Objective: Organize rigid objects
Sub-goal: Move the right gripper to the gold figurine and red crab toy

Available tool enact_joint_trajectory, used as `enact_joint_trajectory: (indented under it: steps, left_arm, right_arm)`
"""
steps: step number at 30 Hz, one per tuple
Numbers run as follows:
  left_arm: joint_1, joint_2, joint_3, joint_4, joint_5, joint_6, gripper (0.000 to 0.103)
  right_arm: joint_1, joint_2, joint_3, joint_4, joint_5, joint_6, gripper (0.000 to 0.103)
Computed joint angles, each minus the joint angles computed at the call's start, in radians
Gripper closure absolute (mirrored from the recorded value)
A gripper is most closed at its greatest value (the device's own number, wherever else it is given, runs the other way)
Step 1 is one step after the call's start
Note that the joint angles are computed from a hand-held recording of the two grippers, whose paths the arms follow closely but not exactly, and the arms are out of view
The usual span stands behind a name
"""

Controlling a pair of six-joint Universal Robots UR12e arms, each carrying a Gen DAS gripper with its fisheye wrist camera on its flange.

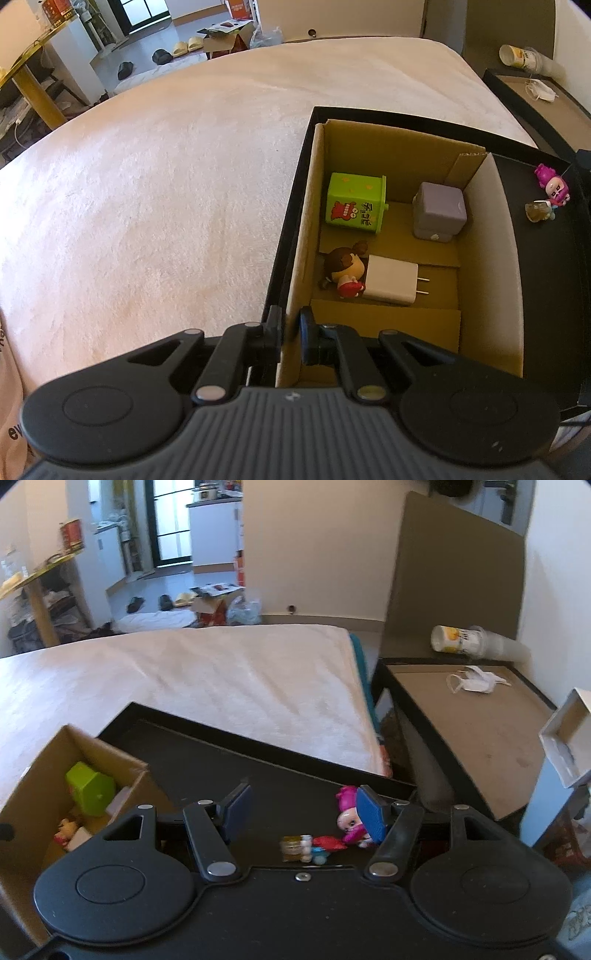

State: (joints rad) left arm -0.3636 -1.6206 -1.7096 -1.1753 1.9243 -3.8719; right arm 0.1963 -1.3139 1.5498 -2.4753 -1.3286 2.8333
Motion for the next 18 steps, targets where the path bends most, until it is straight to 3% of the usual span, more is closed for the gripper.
enact_joint_trajectory:
  steps: [4,8,18]
  left_arm:
    - [0.0,0.001,-0.002,0.003,0.001,-0.006,0.094]
    - [0.01,0.008,-0.01,0.016,-0.021,0.005,0.095]
    - [0.02,0.015,-0.02,0.036,-0.041,0.015,0.095]
  right_arm:
    - [0.0,0.012,-0.009,0.007,-0.008,0.029,0.039]
    - [0.002,0.025,-0.021,0.039,-0.012,0.043,0.029]
    - [0.018,0.069,-0.054,0.146,-0.072,0.077,0.029]
